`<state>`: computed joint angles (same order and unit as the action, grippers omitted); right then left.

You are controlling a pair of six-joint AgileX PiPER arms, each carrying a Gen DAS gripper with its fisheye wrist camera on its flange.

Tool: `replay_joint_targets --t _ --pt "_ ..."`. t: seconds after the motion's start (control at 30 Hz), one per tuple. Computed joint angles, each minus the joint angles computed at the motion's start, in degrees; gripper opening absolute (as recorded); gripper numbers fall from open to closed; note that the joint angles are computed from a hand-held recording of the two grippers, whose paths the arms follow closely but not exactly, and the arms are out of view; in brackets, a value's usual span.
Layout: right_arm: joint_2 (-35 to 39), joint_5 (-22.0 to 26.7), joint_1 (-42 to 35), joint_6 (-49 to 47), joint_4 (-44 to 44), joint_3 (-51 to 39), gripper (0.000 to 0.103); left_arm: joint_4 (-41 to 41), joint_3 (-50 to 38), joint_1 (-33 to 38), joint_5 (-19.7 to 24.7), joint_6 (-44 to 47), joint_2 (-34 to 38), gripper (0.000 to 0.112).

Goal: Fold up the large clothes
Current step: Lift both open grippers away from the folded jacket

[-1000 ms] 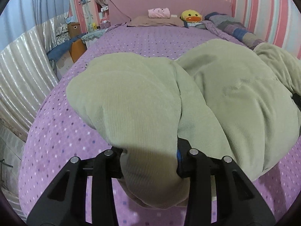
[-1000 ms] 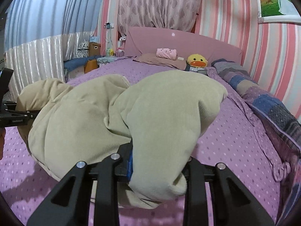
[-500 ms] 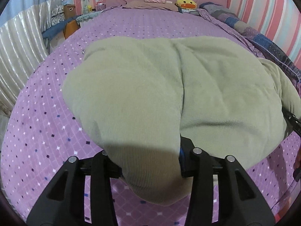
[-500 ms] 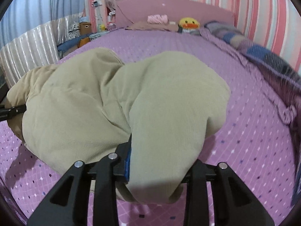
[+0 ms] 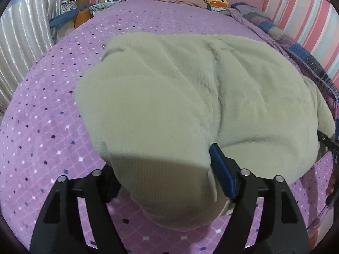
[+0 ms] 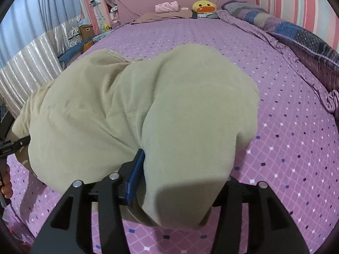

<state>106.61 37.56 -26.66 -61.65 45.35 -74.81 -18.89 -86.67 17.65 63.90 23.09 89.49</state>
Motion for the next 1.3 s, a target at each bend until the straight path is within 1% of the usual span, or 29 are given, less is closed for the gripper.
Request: replay_joint_targets --t 0.03,0.07,0.1,0.17,0.2,0.23,0.27,0.3,0.33,0.4,0.47,0.53,0.6,0.67,0.73,0.77,0.83,0.9,0.93,1.0,1.03,1.07,1.1,1.13,1.23,1.3 --pt "-0.27 -0.22 -0.07 0.02 -0.35 0.23 0.055 1.46 0.26 -0.48 -0.58 -0.74 -0.49 0.083" --pt "-0.55 -0.27 -0.07 0.32 -0.88 0.44 0.058 3.3 0.48 -1.16 -1.54 -1.56 -1.13 0.09" --pt "-0.71 0.0 -0.28 0.77 -1.44 0.5 0.06 5.4 1.47 -1.71 -3.06 -1.93 -2.34 0.093" --pt "-1.33 -0.02 -1.03 1.91 -2.75 0.99 0.074 7.62 1.72 -2.07 -3.97 -1.9 -3.32 0.098" --pt "-1.87 -1.43 -0.99 2.1 -3.21 1.75 0.081 7.58 1.14 -1.5 -3.2 -1.4 -3.32 0.1" --pt "-3.43 -5.12 -0.77 1.86 -4.22 3.74 0.091 7.01 0.26 -0.59 -2.14 -0.78 -3.01 0.1" --pt "-4.78 -8.22 -0.78 -0.05 -3.82 5.62 0.092 6.25 -0.77 0.29 -0.96 -0.49 -2.47 0.1" --pt "-5.53 -9.92 -1.06 -1.06 -3.6 6.49 0.092 5.23 -1.6 1.35 0.2 -0.33 -1.9 0.1" --pt "-5.72 -10.21 -1.26 -0.44 -3.99 6.37 0.093 4.86 -2.51 1.94 0.94 -0.54 -1.27 0.1" --pt "-5.34 -9.19 -1.88 2.04 -4.91 4.97 0.093 5.02 -4.02 1.82 1.59 -1.84 0.18 0.1" --pt "-4.97 -10.58 -0.76 6.77 -9.11 4.17 0.095 5.29 -3.62 1.89 1.41 -2.32 0.61 0.1" --pt "-4.26 -13.61 1.62 14.91 -17.6 3.87 0.1 6.18 -3.93 0.87 1.1 -3.92 2.03 0.1" --pt "-3.01 -15.87 3.52 20.62 -23.88 3.68 0.101 4.24 -3.49 1.33 0.67 -3.92 3.27 0.1" --pt "-1.6 -15.52 4.15 23.42 -26.71 2.57 0.101 1.78 -2.75 2.89 0.96 -2.33 3.87 0.1" --pt "-1.09 -15.04 3.83 22.56 -25.3 2.38 0.101 0.46 -3.09 3.53 2.04 -2.47 4.87 0.1" --pt "-1.42 -14.96 3.48 21.92 -24.24 2.83 0.101 1.01 -3.37 3.29 2.46 -3.42 4.74 0.1" --pt "-3.28 -15.54 3.17 21.32 -23.49 4.59 0.101 3.36 -2.49 2.42 1.95 -4.98 2.98 0.1" --pt "-6.4 -15.73 2.71 16.46 -19.53 7.55 0.101 7.17 -2.13 0.14 1.78 -7.45 0.95 0.1" --pt "-8.87 -15.76 2.46 13.06 -16.21 9.7 0.101 9.01 -2.42 -1.22 1.95 -8.71 0.26 0.1" --pt "-12.96 -14.38 1.91 8.67 -10.73 12.49 0.101 12.11 -2.43 -3.84 2.27 -10.92 -2.45 0.1" --pt "-15.6 -12.45 1.44 6.6 -6.99 13.72 0.101 12.94 -3.32 -5.01 2.81 -12.07 -3.11 0.1" --pt "-17.07 -10.88 1.18 5.88 -5.09 14.25 0.101 13.53 -3.58 -6.22 3.18 -13.1 -4.71 0.1" --pt "-18.15 -9.74 1.01 5.74 -4.03 14.72 0.101 13.74 -3.72 -7.4 3.35 -13.83 -6.35 0.1" --pt "-19.45 -8.21 1.24 7.6 -4.39 14.97 0.101 13.94 -4.21 -8.1 3.72 -14.16 -7.33 0.1" --pt "-21.89 -4.85 2.56 14.43 -7.67 15.28 0.101 15.81 -4.92 -11.72 4.72 -16.48 -10.6 0.1" --pt "-23.98 -4.79 2.8 13.55 -6.08 17.06 0.101 15.89 -4.5 -13.3 5.21 -17.44 -13.06 0.1"
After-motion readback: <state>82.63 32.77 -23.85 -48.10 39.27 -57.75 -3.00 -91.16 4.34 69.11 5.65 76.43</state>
